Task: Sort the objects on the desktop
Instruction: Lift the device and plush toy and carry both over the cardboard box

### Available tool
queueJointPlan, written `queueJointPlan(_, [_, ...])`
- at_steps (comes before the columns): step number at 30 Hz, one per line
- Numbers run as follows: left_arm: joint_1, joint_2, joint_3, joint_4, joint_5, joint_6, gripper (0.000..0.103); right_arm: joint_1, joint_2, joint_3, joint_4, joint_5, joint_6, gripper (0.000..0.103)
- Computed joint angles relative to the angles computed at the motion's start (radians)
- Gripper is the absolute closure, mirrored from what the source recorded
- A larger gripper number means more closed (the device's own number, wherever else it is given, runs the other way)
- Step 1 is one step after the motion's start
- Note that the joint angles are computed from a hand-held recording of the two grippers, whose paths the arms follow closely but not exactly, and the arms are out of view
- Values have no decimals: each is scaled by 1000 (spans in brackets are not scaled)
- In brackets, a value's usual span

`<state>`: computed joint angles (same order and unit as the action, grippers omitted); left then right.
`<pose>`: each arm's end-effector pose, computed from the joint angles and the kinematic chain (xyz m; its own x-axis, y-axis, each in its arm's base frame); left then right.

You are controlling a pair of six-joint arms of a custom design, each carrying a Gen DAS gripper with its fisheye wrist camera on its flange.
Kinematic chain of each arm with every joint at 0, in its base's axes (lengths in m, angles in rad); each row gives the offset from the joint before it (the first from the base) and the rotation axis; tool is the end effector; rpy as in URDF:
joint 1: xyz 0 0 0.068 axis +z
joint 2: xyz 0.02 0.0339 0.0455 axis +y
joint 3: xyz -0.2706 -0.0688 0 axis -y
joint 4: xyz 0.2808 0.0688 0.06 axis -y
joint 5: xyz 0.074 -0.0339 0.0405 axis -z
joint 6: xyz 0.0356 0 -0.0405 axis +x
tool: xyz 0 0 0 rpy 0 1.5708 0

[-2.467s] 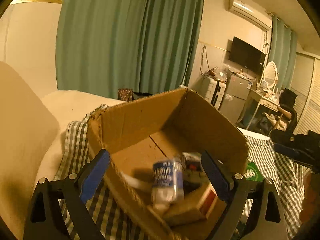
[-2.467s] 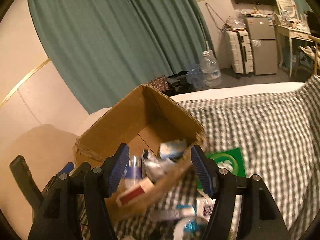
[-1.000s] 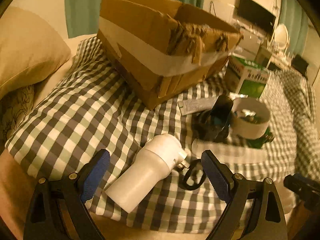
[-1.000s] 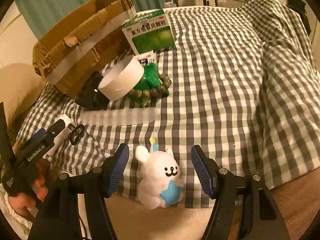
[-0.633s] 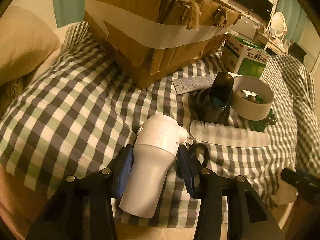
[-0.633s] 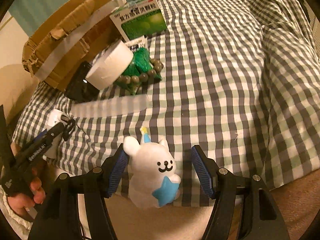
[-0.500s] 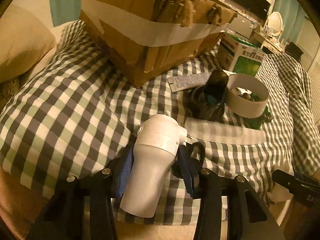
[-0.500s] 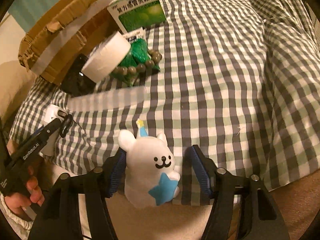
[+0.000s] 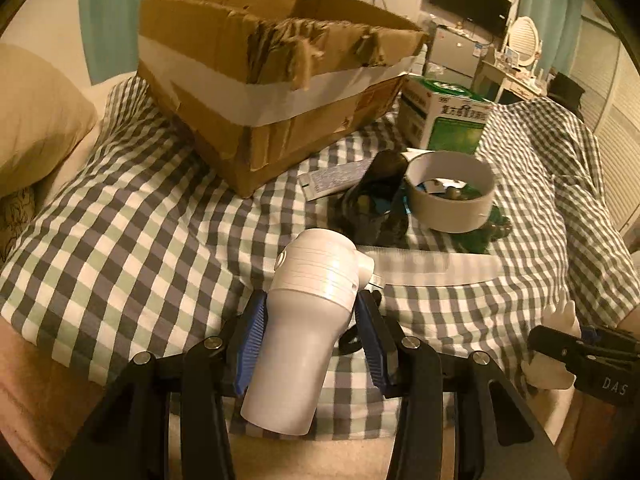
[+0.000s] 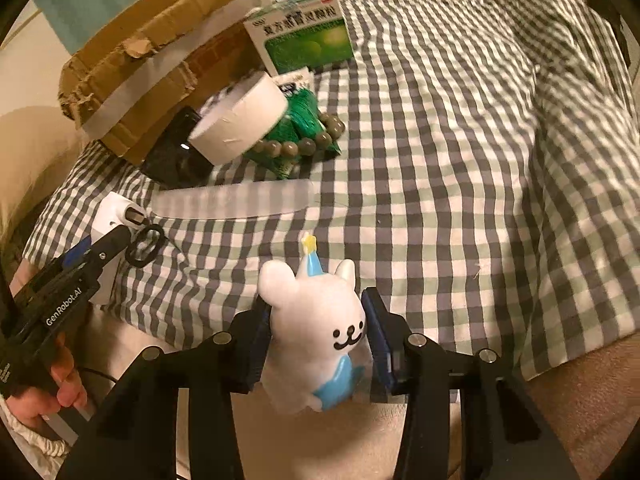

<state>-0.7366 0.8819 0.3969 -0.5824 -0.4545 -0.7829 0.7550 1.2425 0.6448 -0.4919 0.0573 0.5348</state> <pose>0.1405 -0.1063 0.1517 -0.7750 -0.1527 -0.6132 -0.1410 0.9877 -0.0677 0.1830 0.1694 0.1641 -0.8943 -0.1428 -0.4241 -0.2430 0.9508 0.1922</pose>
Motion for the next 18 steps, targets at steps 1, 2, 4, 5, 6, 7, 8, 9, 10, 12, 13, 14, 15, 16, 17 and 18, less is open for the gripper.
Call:
queueJointPlan(1, [-13,-5,2,-6,-7,-6,57,11,-8,1,-3,10,1,60])
queueJointPlan(2, [-17,-14,4,-11,-10,-3,57,19,-16,2,-7,17,2,60])
queueJointPlan(4, [-45,-20,18,-30,-35,-15,57,38,-32,5,-17,33,4,60])
queueJointPlan(5, [-55,-28,23,-38,-44,-16,57,38,-36,16,-25,34,-3,60])
queueJointPlan(6, [-66,-34,29,-46,-51,-20,57,49,-49,18,-30,41,-1,60])
queueJointPlan(7, [-78,-46,36,-55,-61,-22,57,57,-60,19,-37,42,1,60])
queueJointPlan(8, [-99,-47,44,-66,-77,-36,57,65,-67,23,-41,44,4,60])
queueJointPlan(9, [-108,-51,51,-74,-85,-37,57,70,-73,26,-42,44,4,60])
queueJointPlan(10, [-118,-56,59,-84,-93,-40,57,79,-81,29,-46,45,9,60])
queueJointPlan(12, [-131,-72,78,-101,-107,-33,57,94,-88,45,-52,54,12,60])
queueJointPlan(13, [-137,-78,87,-110,-118,-30,57,105,-94,54,-58,58,14,60])
queueJointPlan(14, [-139,-88,98,-119,-124,-24,57,110,-105,64,-65,61,14,60])
queueJointPlan(15, [-140,-93,106,-124,-126,-20,57,110,-115,69,-71,59,11,60])
queueJointPlan(16, [-139,-103,116,-132,-132,-18,57,111,-127,78,-77,57,8,60])
queueJointPlan(17, [-133,-115,128,-142,-131,-12,57,112,-136,89,-83,52,4,60])
queueJointPlan(18, [-131,-125,140,-153,-133,-10,57,112,-143,98,-87,48,3,60])
